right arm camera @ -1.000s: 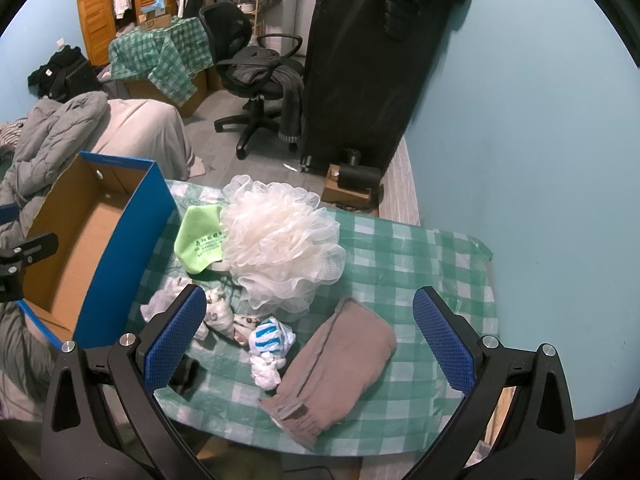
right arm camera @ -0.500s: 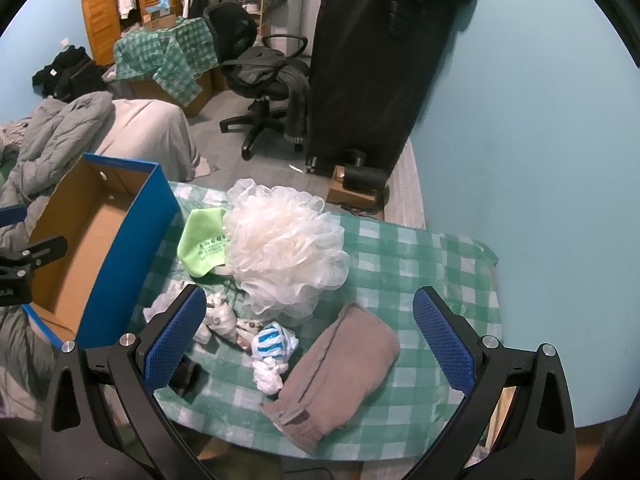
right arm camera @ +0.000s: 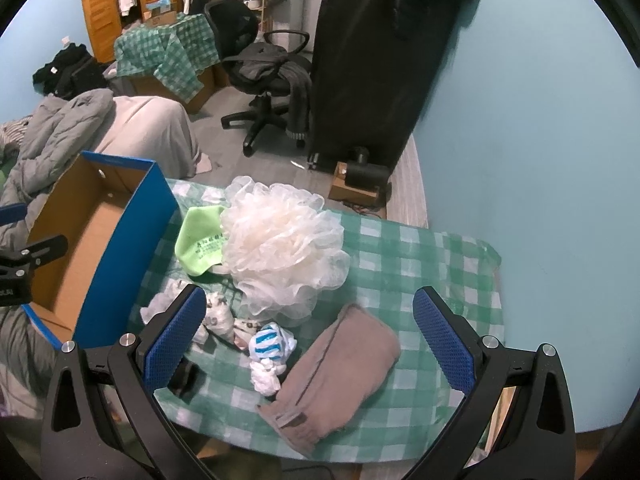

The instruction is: Organize soft objects

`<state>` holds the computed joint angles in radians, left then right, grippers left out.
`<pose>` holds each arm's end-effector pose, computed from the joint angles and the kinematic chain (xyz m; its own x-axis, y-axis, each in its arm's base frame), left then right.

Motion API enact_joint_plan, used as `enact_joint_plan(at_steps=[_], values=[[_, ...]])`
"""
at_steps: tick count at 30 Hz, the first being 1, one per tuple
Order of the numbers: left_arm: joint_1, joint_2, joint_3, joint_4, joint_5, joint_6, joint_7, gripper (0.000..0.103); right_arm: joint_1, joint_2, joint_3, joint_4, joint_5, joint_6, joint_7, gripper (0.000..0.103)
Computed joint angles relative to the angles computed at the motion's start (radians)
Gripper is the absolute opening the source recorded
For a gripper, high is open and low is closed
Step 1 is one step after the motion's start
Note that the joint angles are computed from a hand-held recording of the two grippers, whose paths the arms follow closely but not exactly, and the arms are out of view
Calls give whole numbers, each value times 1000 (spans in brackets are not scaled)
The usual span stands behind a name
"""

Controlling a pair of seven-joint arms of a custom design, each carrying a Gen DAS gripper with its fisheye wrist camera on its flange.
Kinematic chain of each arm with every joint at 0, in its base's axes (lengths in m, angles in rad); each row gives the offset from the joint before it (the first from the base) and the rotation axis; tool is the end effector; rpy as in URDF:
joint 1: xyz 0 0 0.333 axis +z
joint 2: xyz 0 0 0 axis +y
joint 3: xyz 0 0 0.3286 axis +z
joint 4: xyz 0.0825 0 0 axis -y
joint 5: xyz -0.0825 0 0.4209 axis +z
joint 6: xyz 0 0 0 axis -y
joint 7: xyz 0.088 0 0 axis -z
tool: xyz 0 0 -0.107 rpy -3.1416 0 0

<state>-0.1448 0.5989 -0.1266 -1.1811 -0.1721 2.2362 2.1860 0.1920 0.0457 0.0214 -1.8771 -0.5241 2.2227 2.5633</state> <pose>0.7845 -0.1931 0.4973 -0.6877 -0.7241 -0.0522 -0.6163 0.6203 -0.4851 0.6270 0.1195 0.5176 -0.5127 -0.8555 0.0727 -0.7551 0.4089 -0.5125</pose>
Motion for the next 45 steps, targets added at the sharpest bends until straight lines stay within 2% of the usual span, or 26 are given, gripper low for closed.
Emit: enact_joint_plan(at_steps=[6, 22, 35, 45], values=[[-16, 4, 1, -6, 20, -17, -2, 102, -6, -15, -3, -43, 29, 11, 9, 102], [-36, -62, 2, -144, 47, -98, -6, 102, -34, -97, -17, -207, 166, 57, 11, 102], [-69, -61, 9, -208, 88, -100, -66, 100, -53, -72, -29, -286, 298, 132, -87, 102], [-92, -77, 13, -289, 114, -60, -120, 100, -66, -50, -33, -343, 387, 200, -147, 102]])
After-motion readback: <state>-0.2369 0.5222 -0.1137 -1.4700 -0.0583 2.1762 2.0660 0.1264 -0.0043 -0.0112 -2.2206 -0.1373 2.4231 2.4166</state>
